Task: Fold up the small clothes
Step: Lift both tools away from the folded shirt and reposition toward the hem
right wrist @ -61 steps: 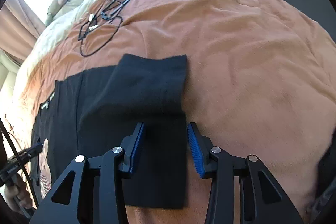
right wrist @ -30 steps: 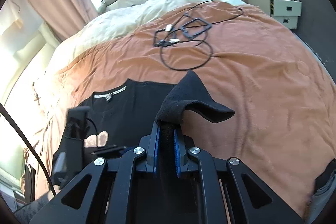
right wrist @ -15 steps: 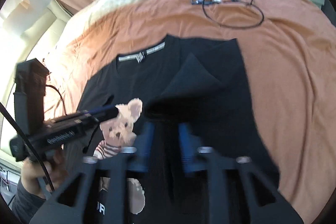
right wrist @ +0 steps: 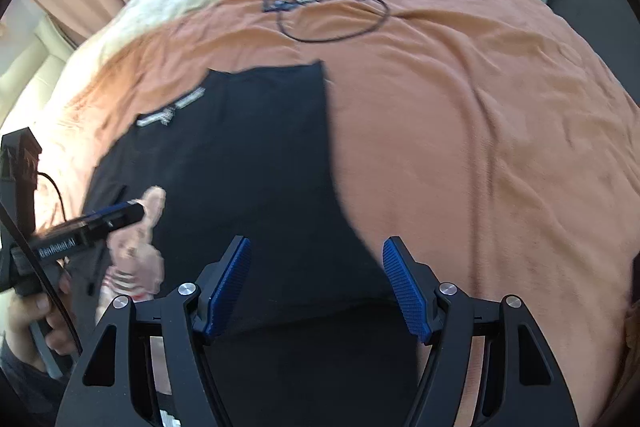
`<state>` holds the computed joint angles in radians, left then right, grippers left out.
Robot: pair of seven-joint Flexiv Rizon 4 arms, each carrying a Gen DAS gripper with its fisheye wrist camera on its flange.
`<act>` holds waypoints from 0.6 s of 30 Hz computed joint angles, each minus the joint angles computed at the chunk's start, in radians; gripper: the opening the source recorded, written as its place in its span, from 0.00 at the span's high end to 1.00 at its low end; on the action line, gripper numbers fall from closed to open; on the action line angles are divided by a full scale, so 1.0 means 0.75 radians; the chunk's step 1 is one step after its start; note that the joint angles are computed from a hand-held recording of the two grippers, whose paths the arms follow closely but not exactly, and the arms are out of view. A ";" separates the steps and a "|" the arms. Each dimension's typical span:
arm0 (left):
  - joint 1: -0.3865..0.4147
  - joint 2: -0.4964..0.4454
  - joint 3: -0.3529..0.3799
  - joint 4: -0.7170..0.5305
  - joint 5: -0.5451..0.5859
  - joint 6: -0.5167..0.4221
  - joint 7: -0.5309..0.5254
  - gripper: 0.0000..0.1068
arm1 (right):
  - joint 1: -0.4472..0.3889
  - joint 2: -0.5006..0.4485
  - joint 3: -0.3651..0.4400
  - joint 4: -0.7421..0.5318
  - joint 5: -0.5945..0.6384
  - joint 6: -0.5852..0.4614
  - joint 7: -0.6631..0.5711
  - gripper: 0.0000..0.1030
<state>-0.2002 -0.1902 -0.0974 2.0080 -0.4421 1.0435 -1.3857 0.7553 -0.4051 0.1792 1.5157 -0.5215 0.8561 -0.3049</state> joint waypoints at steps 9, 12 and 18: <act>-0.011 -0.045 0.023 -0.015 0.167 -0.012 -0.082 0.48 | 0.071 -0.056 -0.004 -0.087 -0.003 -0.318 -0.008 0.46; -0.004 0.004 0.021 0.020 0.153 -0.036 -0.059 0.48 | 0.091 -0.058 -0.003 -0.113 -0.018 -0.375 0.012 0.46; -0.012 0.186 0.044 0.135 0.117 -0.039 -0.021 0.48 | 0.121 0.027 0.000 -0.016 -0.136 -0.306 0.138 0.46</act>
